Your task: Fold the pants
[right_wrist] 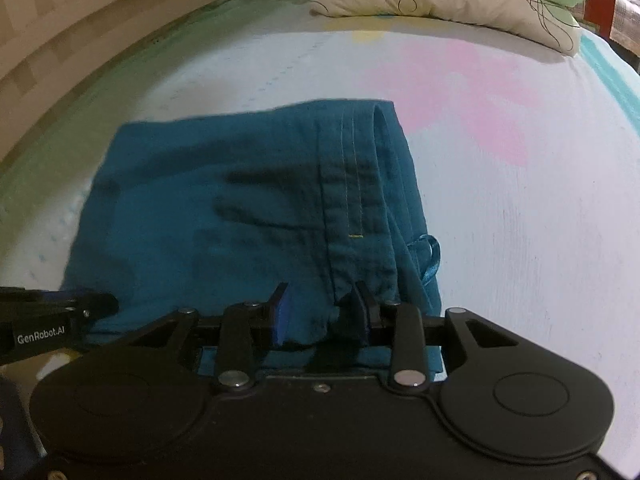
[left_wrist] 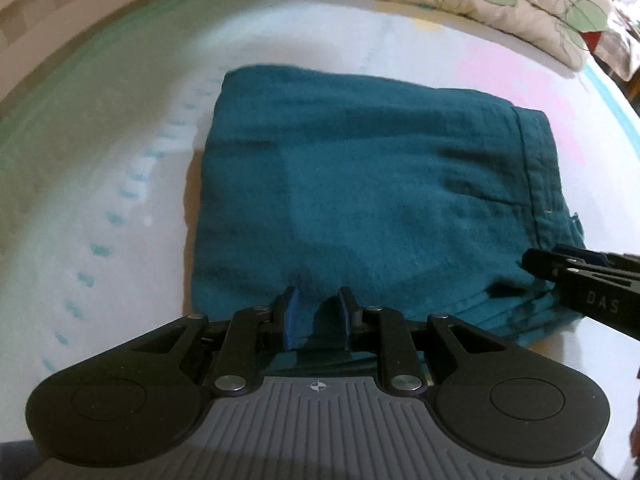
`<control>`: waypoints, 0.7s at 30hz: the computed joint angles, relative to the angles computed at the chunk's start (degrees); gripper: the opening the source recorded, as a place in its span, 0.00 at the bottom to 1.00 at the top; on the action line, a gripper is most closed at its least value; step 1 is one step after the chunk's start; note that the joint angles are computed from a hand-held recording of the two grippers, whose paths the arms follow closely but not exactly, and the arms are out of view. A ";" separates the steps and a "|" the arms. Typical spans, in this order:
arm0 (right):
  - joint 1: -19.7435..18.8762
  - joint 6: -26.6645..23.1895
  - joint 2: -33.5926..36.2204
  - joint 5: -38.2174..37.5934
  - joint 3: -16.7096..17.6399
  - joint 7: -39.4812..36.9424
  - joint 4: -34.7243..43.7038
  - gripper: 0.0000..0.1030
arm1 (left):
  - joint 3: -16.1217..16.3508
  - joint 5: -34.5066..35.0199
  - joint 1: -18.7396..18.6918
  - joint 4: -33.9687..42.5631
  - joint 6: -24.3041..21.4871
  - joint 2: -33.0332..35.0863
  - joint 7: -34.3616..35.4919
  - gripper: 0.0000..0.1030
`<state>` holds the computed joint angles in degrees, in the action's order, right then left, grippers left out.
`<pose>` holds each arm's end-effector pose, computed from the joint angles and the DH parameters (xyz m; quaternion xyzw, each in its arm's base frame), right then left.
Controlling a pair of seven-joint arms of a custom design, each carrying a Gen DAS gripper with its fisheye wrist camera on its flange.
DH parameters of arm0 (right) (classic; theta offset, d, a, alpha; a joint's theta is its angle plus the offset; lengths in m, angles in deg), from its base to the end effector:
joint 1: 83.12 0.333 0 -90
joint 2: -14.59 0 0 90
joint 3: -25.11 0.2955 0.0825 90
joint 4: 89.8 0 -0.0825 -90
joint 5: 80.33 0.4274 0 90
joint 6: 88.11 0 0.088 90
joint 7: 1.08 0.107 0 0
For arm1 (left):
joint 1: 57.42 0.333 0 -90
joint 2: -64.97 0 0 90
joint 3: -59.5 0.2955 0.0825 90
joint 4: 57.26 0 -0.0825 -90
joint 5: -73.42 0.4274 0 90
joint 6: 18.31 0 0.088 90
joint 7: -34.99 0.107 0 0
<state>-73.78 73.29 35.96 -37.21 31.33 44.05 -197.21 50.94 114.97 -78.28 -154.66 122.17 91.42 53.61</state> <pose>0.6775 0.1488 0.3217 -0.7785 0.5256 -0.1069 0.3259 0.6334 -0.3454 0.3172 -0.7621 0.5866 -0.1646 0.2192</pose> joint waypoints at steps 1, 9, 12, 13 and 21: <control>0.11 0.27 0.27 -0.28 -0.03 -0.32 0.18 0.41 | 0.04 0.08 -0.01 0.21 -0.11 0.22 0.24 0.21; -0.01 3.11 0.22 -0.40 1.21 -3.81 -1.07 0.41 | 0.67 1.49 -0.66 0.20 0.14 0.63 -1.24 0.22; -2.15 3.77 0.10 4.61 3.48 -9.33 -1.67 0.41 | 0.78 2.42 -1.21 0.13 -0.07 0.67 -2.27 0.22; -2.66 3.76 0.15 6.22 3.97 -10.94 -1.65 0.41 | 0.81 2.59 -1.23 0.23 -0.09 0.78 -2.51 0.22; -4.45 4.73 -0.54 17.91 5.94 -23.20 -2.97 0.41 | 0.87 4.43 -2.16 0.71 -1.41 0.96 -3.17 0.25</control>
